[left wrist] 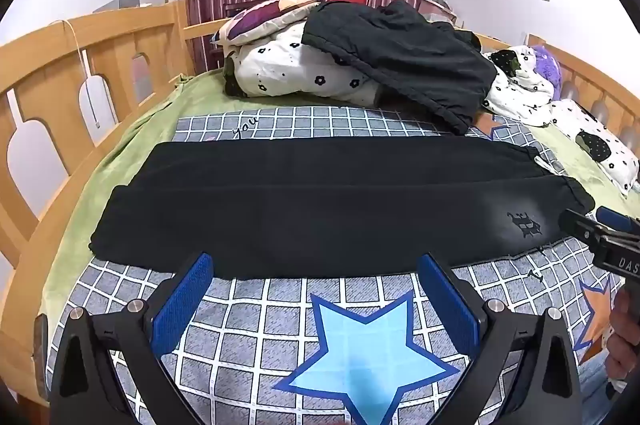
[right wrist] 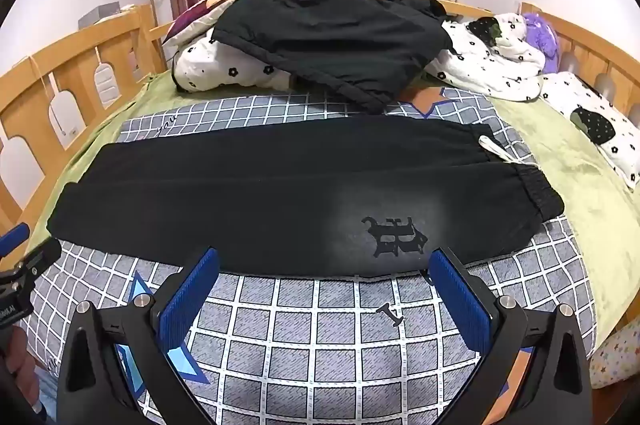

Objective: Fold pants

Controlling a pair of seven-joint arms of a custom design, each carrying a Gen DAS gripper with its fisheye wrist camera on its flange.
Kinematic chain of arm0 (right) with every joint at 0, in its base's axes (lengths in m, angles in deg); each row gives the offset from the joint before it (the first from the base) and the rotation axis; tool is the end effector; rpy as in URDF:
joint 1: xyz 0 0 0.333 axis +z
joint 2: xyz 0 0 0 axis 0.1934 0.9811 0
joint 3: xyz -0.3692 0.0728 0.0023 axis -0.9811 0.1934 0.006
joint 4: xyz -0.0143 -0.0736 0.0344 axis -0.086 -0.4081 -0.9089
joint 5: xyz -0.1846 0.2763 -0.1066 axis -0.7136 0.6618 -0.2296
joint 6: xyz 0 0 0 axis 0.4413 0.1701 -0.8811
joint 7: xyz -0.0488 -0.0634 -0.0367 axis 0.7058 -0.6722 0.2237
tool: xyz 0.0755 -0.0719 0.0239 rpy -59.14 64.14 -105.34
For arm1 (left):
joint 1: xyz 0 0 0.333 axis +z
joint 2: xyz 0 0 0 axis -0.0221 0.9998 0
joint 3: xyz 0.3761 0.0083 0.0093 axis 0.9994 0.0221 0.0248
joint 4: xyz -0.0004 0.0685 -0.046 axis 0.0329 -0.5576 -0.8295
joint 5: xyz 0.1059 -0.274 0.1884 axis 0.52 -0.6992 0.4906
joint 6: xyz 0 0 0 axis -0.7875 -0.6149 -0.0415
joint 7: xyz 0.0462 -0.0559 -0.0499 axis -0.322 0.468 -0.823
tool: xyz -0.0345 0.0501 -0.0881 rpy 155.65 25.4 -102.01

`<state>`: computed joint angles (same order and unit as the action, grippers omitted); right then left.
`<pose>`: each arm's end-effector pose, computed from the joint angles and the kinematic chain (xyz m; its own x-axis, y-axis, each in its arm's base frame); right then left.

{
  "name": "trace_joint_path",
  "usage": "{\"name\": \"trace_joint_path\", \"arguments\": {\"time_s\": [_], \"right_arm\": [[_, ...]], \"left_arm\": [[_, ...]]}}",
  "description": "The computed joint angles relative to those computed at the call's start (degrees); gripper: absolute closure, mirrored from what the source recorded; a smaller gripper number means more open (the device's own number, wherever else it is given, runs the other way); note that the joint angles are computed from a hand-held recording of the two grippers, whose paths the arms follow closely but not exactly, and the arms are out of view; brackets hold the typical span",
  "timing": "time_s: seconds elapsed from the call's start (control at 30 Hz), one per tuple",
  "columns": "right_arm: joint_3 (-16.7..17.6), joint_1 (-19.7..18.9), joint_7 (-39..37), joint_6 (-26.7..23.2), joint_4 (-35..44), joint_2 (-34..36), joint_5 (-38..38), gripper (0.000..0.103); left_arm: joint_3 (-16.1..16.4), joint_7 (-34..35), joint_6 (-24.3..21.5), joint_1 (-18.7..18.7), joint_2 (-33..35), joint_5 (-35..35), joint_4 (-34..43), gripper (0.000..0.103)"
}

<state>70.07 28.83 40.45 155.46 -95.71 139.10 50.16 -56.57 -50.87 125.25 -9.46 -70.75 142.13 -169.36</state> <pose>0.7738 0.2818 0.4593 0.4149 -0.9092 -0.0359 -0.6455 -0.2663 -0.7158 0.6119 -0.1179 0.4423 0.4668 -0.8842 -0.0157 -0.5863 -0.2961 -0.7540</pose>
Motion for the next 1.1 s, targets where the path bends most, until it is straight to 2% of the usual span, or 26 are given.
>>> {"name": "trace_joint_path", "arguments": {"time_s": [0.07, 0.1, 0.27, 0.3, 0.53, 0.87, 1.1], "right_arm": [[-0.1, 0.3, 0.1, 0.7, -0.8, -0.5, -0.1, 0.0], [-0.3, 0.5, 0.2, 1.2, -1.5, -0.8, -0.3, 0.0], [-0.4, 0.3, 1.5, 1.0, -0.8, -0.3, 0.0, 0.0], [-0.2, 0.0, 1.3, 1.1, -0.7, -0.3, 0.1, 0.0], [-0.9, 0.5, 1.6, 2.0, -1.4, -0.6, -0.8, 0.0], [-1.3, 0.8, 2.0, 3.7, -2.7, -1.2, -1.8, 0.0], [-1.5, 1.1, 2.7, 2.7, -1.1, -0.4, -2.2, 0.0]], "left_arm": [[-0.1, 0.1, 0.6, 0.4, 0.2, -1.0, 0.2, 0.0], [0.7, -2.3, 0.8, -0.4, 0.1, 2.4, 0.0, 0.0], [-0.1, -1.7, 0.9, -0.1, 1.0, 0.0, 1.7, 0.0], [0.5, -3.0, 2.6, 0.3, 0.3, 1.4, 0.6, 0.0], [0.9, -7.4, 4.4, 1.0, 0.2, 4.2, -0.5, 0.0], [0.4, -9.8, 4.5, 1.6, -0.2, 6.3, -1.1, 0.0], [0.1, -10.9, 5.1, 2.1, -0.4, 7.4, -1.3, 0.0]]}}
